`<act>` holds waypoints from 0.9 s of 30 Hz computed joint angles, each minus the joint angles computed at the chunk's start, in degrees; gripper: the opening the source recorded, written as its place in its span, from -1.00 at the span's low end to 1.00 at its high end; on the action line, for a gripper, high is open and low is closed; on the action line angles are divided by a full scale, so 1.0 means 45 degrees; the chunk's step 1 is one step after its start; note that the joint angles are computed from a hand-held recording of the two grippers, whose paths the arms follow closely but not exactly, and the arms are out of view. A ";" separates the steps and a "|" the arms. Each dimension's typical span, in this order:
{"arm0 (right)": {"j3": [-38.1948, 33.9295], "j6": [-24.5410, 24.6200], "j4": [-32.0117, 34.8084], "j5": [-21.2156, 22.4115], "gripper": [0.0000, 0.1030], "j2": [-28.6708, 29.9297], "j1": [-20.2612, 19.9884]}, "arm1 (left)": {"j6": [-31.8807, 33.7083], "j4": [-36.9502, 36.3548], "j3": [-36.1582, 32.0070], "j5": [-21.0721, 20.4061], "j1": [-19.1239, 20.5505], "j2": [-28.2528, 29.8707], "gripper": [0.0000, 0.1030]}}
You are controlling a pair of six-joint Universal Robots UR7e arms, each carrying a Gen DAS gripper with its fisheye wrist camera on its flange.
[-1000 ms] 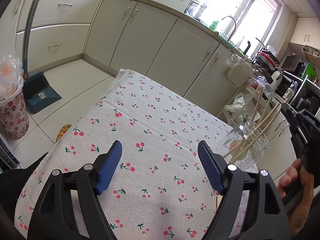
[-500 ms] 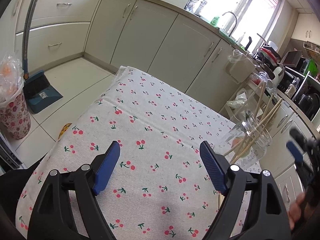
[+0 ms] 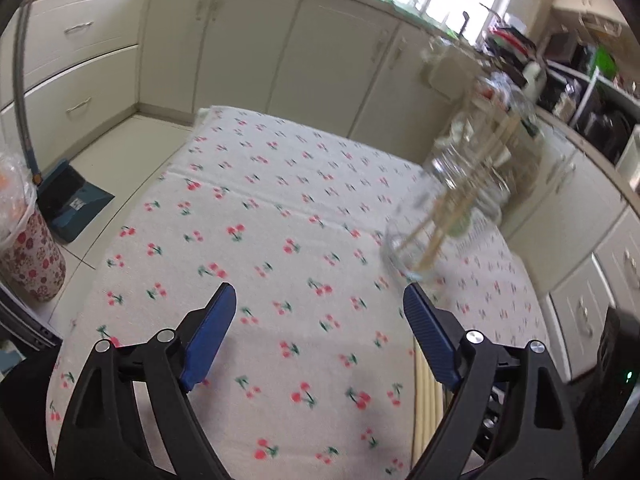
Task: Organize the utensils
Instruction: 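Move both tools back down to the remaining sticks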
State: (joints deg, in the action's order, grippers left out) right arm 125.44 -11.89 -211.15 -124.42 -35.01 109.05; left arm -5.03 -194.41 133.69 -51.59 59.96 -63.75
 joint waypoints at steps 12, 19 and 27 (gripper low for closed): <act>0.0776 -0.1078 -0.0045 0.0680 -0.78 -0.0971 -0.0777 | -0.0058 0.3833 -0.0706 0.0916 -0.0691 0.0862 0.59; 0.0655 -0.0988 0.0824 0.1616 -0.78 -0.1390 -0.1151 | -0.0425 0.4963 -0.1117 0.2129 -0.1084 0.1394 0.59; 0.0708 -0.1151 0.1215 0.2156 -0.78 -0.1613 -0.1340 | -0.1241 0.6104 -0.1254 0.2505 -0.1238 0.1082 0.24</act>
State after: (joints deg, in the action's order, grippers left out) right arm 128.63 -17.07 -205.68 -114.72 -42.27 103.02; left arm -10.61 -166.94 128.04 -40.32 54.38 -58.88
